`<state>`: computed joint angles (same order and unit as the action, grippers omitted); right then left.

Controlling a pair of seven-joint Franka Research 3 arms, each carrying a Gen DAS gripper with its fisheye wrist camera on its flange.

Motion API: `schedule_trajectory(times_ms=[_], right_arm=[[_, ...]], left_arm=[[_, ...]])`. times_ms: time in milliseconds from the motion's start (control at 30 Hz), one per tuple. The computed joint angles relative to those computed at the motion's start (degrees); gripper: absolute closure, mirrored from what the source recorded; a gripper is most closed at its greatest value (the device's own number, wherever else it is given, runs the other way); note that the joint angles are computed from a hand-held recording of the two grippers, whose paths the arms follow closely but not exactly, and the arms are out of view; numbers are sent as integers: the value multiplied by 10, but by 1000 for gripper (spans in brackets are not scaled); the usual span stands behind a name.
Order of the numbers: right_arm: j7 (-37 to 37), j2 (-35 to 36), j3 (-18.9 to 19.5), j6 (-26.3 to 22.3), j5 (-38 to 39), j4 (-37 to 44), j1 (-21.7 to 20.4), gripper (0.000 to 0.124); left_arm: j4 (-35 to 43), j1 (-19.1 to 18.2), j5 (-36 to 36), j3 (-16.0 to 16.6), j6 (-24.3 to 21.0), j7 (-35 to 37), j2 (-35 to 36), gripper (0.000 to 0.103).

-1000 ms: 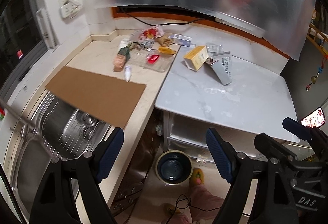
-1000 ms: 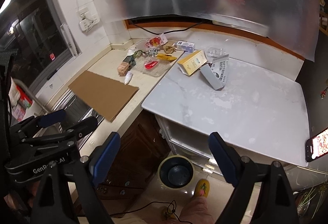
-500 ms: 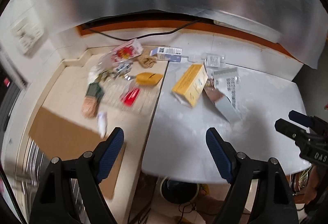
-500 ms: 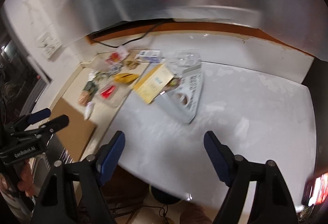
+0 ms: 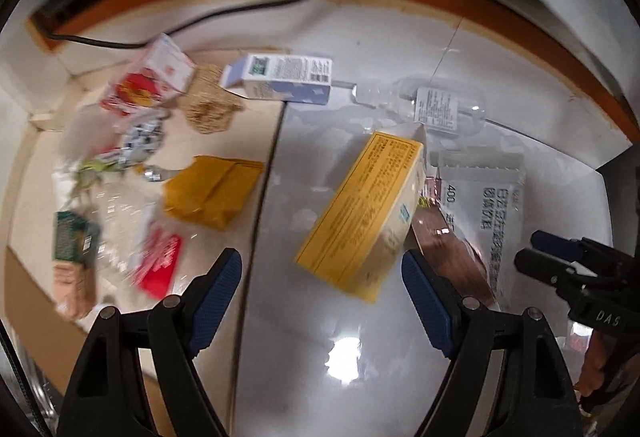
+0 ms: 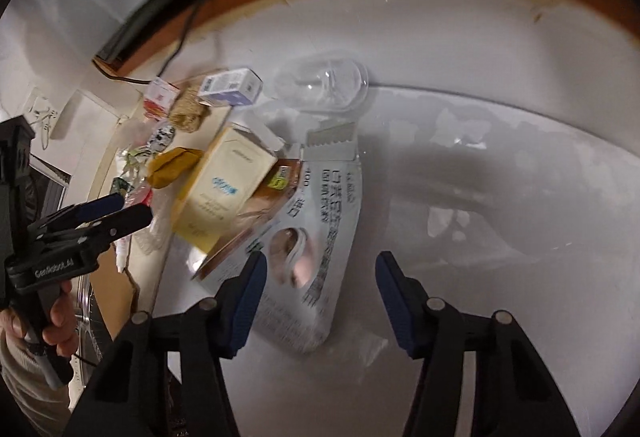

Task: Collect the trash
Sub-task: 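Grasp the yellow box with the left tool while the right tool grasps the silver pouch, then carry the yellow box and silver pouch down toward the floor bin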

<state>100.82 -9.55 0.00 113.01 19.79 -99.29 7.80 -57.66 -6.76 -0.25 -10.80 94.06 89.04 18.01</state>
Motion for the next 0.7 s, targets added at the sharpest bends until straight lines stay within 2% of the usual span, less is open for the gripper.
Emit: schedule_trajectory(times_ms=[200,267,367,467,533,633,667,700], right_arm=[[-29,37,-9,-13,47,11,-1,79],[-39,42,-9,-15,59,11,-2,86],[-53,46,-6,-8,62,11,-1,98],[-66,43,-6,0,72,5,0,111],[-73,38,-4,14,75,-1,2,115],[-77,25,1,32,63,-11,6,117],[-72,19,5,39,49,-14,7,117],[-70,14,6,43,41,-17,9,117]], left_arm=[[94,-3,-17,-6,-51,-3,87,22],[122,-4,-24,-7,-71,-9,110,22],[111,3,-45,-13,-73,-15,110,29],[44,6,-48,-13,-28,-14,71,33],[-5,12,-58,-13,7,-15,40,38],[-80,22,-87,-14,64,-23,-10,59],[-81,18,-83,-13,66,-30,-11,67],[-87,14,-77,-11,67,-39,-16,69]])
